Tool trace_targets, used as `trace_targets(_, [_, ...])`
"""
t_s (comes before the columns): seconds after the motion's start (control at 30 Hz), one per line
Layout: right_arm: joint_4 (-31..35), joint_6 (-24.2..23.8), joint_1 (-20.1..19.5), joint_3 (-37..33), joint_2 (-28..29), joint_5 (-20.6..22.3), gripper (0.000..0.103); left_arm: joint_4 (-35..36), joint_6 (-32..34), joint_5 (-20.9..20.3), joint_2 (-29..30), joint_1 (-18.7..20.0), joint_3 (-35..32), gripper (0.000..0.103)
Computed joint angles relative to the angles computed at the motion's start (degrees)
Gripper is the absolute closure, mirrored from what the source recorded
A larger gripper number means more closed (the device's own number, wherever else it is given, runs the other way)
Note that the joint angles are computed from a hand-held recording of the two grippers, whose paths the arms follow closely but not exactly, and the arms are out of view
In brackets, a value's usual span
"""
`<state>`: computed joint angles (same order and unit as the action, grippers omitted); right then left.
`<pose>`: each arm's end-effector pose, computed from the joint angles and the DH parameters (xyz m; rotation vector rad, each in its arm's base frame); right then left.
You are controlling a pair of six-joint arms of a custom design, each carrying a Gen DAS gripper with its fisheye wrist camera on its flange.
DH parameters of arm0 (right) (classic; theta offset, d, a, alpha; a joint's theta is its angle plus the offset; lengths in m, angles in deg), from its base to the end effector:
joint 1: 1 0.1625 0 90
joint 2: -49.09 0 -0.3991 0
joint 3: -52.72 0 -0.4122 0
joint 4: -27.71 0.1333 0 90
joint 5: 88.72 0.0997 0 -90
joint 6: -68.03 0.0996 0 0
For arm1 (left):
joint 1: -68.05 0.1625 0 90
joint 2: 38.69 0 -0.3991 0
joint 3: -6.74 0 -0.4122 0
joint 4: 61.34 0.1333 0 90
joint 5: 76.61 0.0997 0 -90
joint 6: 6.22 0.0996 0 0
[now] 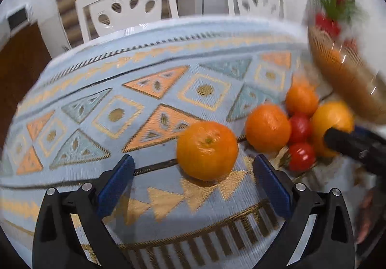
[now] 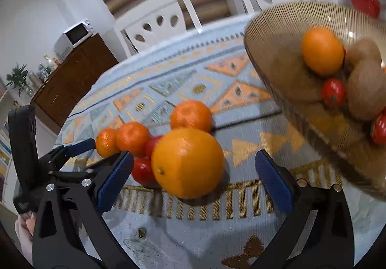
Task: Organize fruits
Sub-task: 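Grasp a tangerine with the left gripper while the right gripper grasps a large orange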
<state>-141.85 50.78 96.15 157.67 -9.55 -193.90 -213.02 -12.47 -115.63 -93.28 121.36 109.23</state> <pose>0.1846 -0.6103 0.1795 0.4703 -2.6885 0.7792 -0.2011 -0.6225 0.1448 0.4785 2.2663 -0.6636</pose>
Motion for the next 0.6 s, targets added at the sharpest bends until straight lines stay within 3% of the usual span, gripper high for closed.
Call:
trace_targets(0.07, [-0.36,-0.11,-0.01,0.07,0.18,0.06,0.003,-0.38,0.79,0.77,0.37,-0.16,-0.23,0.005])
trace_targets(0.17, [-0.57,-0.67,0.33,0.02,0.56,-1.21,0.003,0.86,-0.96,-2.79,-0.35,1.26,-1.13,0.005])
trace_targets(0.4, [-0.26,0.3,-0.88,0.79,-0.65,2.2,0.003,-0.27,-0.13,-0.99,-0.15,0.73,-0.27,0.005])
trace_targets(0.6, [0.07,-0.98,-0.29,0.37,-0.17,-0.15,0.003,-0.25,-0.34,-1.4,-0.4,0.82,-0.12,0.005])
